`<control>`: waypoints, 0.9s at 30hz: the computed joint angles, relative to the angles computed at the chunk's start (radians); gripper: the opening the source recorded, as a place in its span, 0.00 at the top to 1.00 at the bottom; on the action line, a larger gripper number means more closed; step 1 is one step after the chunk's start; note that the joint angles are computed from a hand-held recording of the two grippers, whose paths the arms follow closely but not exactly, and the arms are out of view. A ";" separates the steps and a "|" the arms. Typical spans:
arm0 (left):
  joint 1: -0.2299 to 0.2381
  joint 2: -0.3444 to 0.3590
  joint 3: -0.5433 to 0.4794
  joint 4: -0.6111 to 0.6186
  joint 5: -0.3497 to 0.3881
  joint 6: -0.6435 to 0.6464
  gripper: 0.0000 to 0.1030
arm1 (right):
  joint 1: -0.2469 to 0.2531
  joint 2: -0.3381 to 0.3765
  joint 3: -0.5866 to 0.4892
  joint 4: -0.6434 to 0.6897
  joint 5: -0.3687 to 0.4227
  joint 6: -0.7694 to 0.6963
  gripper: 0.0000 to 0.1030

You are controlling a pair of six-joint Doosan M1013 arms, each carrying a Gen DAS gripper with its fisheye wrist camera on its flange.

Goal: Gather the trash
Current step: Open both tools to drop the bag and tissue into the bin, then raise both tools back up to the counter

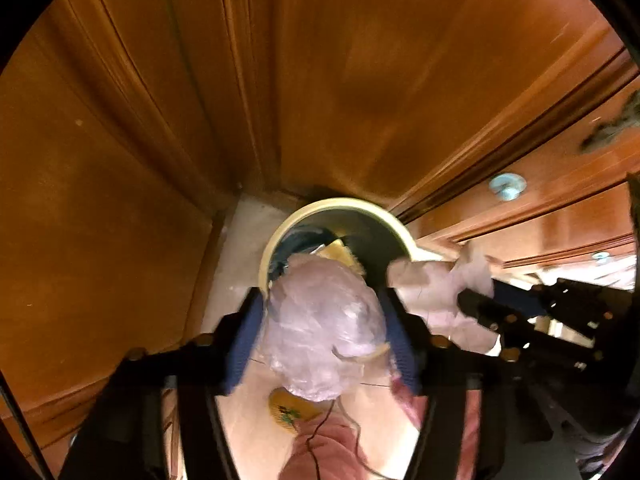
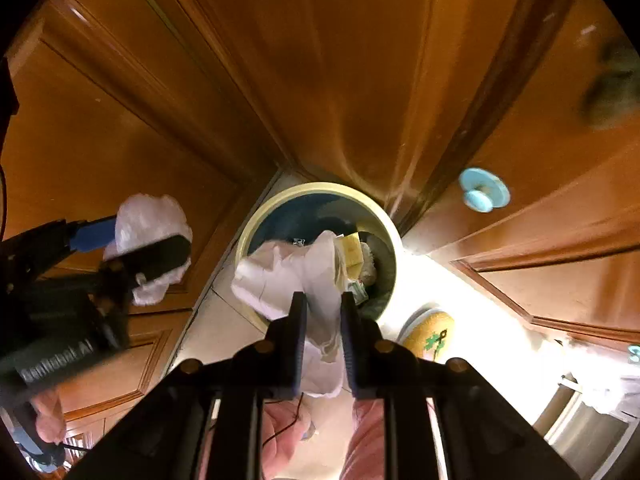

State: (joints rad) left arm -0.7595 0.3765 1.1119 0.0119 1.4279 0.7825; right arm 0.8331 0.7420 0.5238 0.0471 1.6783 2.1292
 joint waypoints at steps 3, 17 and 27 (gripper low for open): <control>0.003 0.009 0.014 -0.003 0.007 -0.011 0.25 | -0.002 0.014 0.000 -0.003 0.002 -0.011 0.74; 0.015 0.033 -0.055 0.016 0.090 -0.002 0.16 | -0.016 0.028 -0.052 -0.001 0.063 0.019 0.59; 0.013 0.038 -0.195 0.048 0.194 0.001 0.16 | -0.010 0.098 -0.300 -0.006 0.213 0.027 0.59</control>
